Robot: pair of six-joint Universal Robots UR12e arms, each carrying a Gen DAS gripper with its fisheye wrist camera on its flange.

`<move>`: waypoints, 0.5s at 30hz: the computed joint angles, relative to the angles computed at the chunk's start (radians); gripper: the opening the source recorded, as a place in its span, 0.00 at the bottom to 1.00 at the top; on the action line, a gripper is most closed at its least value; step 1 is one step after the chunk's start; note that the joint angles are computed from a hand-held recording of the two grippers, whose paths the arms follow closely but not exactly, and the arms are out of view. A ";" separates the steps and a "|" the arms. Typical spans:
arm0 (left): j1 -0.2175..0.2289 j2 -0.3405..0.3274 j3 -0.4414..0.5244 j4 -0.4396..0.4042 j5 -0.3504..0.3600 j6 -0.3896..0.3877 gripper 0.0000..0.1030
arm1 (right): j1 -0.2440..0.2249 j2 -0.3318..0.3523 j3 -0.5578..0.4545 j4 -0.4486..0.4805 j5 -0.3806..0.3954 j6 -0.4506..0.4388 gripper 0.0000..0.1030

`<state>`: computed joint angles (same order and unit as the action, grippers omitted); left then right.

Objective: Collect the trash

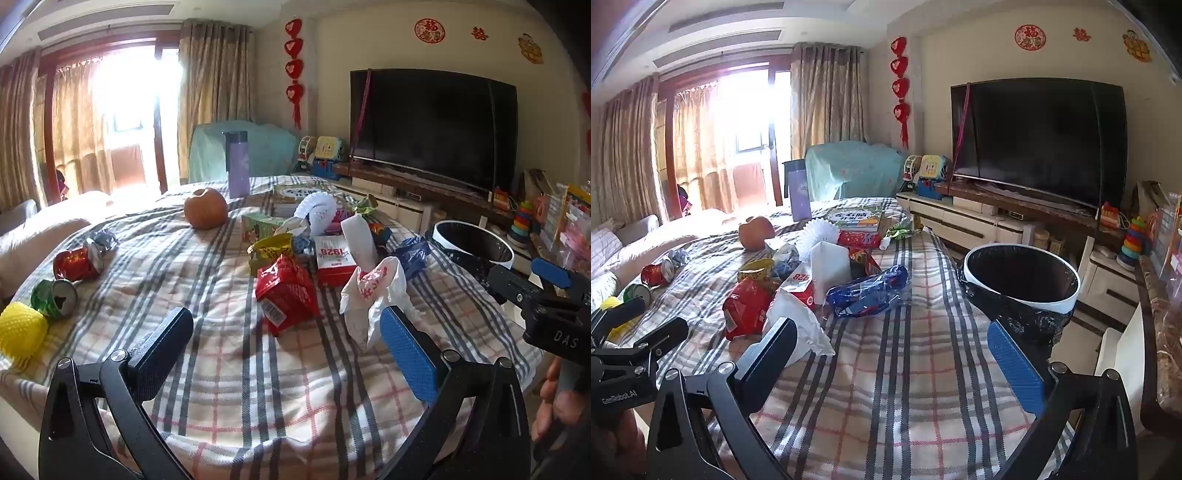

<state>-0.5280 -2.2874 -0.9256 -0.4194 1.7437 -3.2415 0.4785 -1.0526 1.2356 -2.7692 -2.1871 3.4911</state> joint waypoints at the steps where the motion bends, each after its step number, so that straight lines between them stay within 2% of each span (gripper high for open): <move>1: -0.001 -0.002 0.003 0.000 0.009 0.004 1.00 | 0.000 0.000 0.000 -0.002 0.000 0.000 1.00; 8: -0.005 -0.003 -0.026 0.049 0.025 0.005 1.00 | 0.004 -0.002 0.007 -0.020 0.009 -0.001 1.00; 9: -0.004 -0.004 -0.012 0.025 0.021 -0.003 1.00 | -0.001 0.000 0.008 -0.024 0.017 -0.004 1.00; 15: 0.000 -0.001 -0.013 0.028 0.020 0.000 1.00 | -0.001 -0.003 0.009 -0.028 0.032 -0.009 1.00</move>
